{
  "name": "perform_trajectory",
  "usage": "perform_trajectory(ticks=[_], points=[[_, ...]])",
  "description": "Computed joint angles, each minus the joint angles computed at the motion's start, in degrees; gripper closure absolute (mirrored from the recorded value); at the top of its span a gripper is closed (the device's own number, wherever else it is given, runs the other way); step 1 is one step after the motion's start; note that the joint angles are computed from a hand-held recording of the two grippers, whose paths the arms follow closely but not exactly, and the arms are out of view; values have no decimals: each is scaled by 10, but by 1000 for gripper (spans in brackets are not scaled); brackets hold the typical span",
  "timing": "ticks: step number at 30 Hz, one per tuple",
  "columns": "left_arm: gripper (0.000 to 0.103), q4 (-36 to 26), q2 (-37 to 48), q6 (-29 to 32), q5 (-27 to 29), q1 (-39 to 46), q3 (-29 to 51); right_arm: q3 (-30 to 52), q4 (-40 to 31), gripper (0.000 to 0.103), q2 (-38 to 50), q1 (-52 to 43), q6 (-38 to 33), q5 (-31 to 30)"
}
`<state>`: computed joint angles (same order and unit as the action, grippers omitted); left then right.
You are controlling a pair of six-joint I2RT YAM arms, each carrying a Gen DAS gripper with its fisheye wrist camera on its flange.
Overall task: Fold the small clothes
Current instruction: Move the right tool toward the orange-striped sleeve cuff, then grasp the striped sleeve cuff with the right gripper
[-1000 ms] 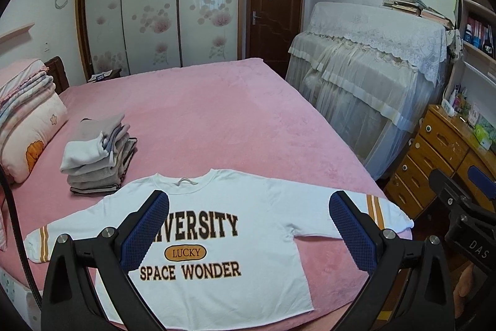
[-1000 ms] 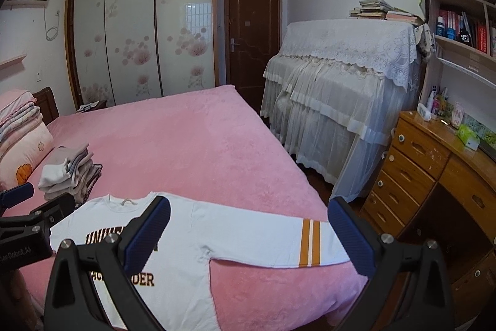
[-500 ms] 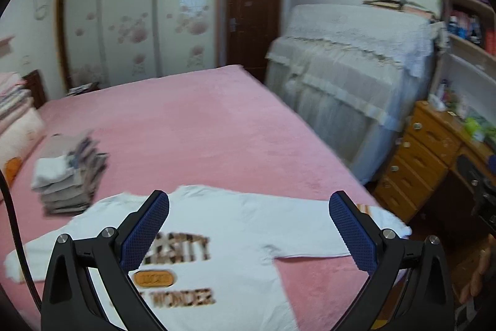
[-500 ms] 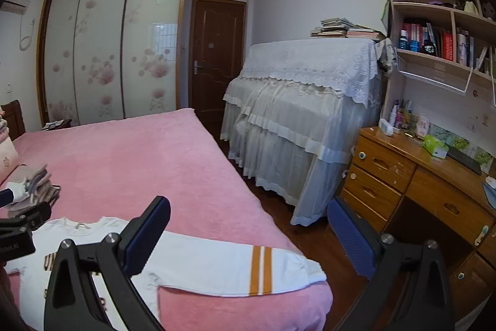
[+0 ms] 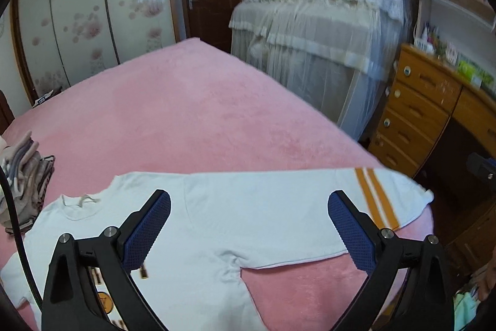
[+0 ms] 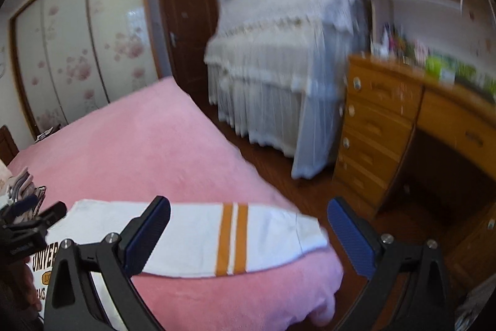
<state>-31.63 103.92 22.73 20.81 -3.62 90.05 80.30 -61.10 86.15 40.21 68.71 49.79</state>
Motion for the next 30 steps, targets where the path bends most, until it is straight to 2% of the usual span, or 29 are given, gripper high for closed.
perform_trajectory(ticks=[4, 7, 10, 11, 17, 19, 25, 27, 28, 29, 30], points=[[2, 14, 60, -7, -50, -36, -6, -91, 78, 1, -12, -36, 10, -46], [2, 49, 88, -39, -81, -57, -21, -187, 187, 3, -41, -78, 1, -127], [2, 66, 110, -47, -102, -76, -29, -252, 253, 29, -58, -111, 2, -186], [2, 63, 118, -49, -101, -82, -27, -276, 276, 33, -64, -122, 7, -206], [2, 75, 123, -41, -107, -113, -45, -376, 380, 35, -95, -161, 43, -276], [2, 77, 116, -39, -110, -121, -51, -402, 413, 40, -108, -173, 45, -289], [2, 56, 115, -54, -104, -128, -42, -423, 478, 47, -101, -232, 19, -324], [2, 43, 121, -59, -99, -122, -27, -423, 489, 56, -93, -253, 11, -338], [2, 38, 123, -62, -97, -119, -20, -420, 488, 65, -88, -260, 8, -341], [2, 34, 123, -68, -95, -116, -16, -416, 483, 81, -84, -264, 4, -343], [2, 32, 124, -71, -94, -113, -11, -416, 487, 81, -83, -269, -3, -349]])
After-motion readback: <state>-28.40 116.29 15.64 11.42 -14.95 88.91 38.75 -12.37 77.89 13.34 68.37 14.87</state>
